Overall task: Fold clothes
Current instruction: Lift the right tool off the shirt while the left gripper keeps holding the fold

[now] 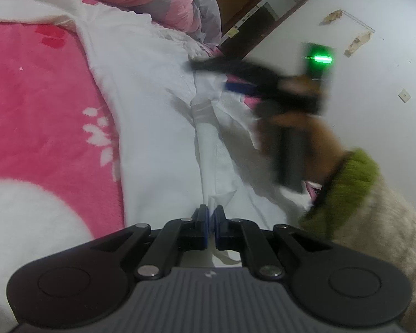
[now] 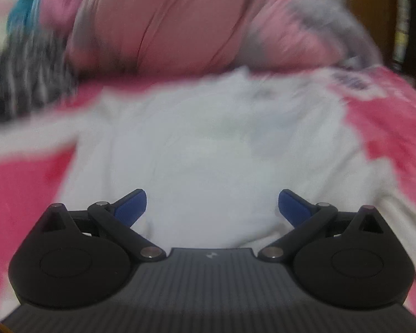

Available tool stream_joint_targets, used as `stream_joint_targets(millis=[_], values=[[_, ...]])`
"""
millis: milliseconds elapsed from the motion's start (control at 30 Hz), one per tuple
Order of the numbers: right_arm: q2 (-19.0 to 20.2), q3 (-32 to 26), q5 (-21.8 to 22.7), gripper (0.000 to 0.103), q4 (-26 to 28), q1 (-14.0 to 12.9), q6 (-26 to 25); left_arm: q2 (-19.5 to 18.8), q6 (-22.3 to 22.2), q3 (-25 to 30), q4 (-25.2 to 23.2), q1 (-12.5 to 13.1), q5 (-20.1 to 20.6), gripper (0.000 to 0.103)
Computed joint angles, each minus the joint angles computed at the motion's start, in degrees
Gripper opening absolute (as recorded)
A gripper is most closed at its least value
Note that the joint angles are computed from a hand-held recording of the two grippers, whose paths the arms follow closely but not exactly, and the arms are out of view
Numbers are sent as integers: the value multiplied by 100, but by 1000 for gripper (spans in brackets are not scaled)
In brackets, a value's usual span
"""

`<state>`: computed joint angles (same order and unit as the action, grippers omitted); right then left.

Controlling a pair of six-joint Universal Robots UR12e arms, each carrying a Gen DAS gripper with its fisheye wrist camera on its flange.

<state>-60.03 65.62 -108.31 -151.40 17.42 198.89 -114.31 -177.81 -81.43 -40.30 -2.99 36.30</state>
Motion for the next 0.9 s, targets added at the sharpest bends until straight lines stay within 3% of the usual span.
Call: stream_joint_targets(millis=[100, 167, 333, 400, 467, 567, 667, 767, 900], values=[[-565, 569, -604, 102, -352, 100, 591, -14, -112, 22, -23, 13, -33, 5], [-965, 950, -995, 102, -265, 184, 1032, -38, -230, 60, -62, 26, -76, 5], [-1786, 1868, -1960, 101, 641, 489, 1722, -99, -535, 144, 57, 45, -44, 5], [-1945, 2072, -2334, 95, 1152, 620, 1912, -116, -645, 178, 89, 49, -5, 5], [-2059, 2252, -2395, 80, 1438, 694, 2072, -126, -725, 205, 89, 54, 26, 5], [-2109, 2401, -2429, 58, 1681, 782, 1898, -134, -856, 244, 89, 55, 46, 5], [-2100, 2496, -2182, 48, 1457, 825, 1336, -138, -1016, 281, 138, 58, 7, 5], [-2066, 2492, -1914, 46, 1296, 832, 863, -180, -1199, 377, 332, 45, -89, 5], [-1999, 2446, -2031, 46, 1568, 841, 708, -270, -1441, 562, 669, 8, -145, 5]])
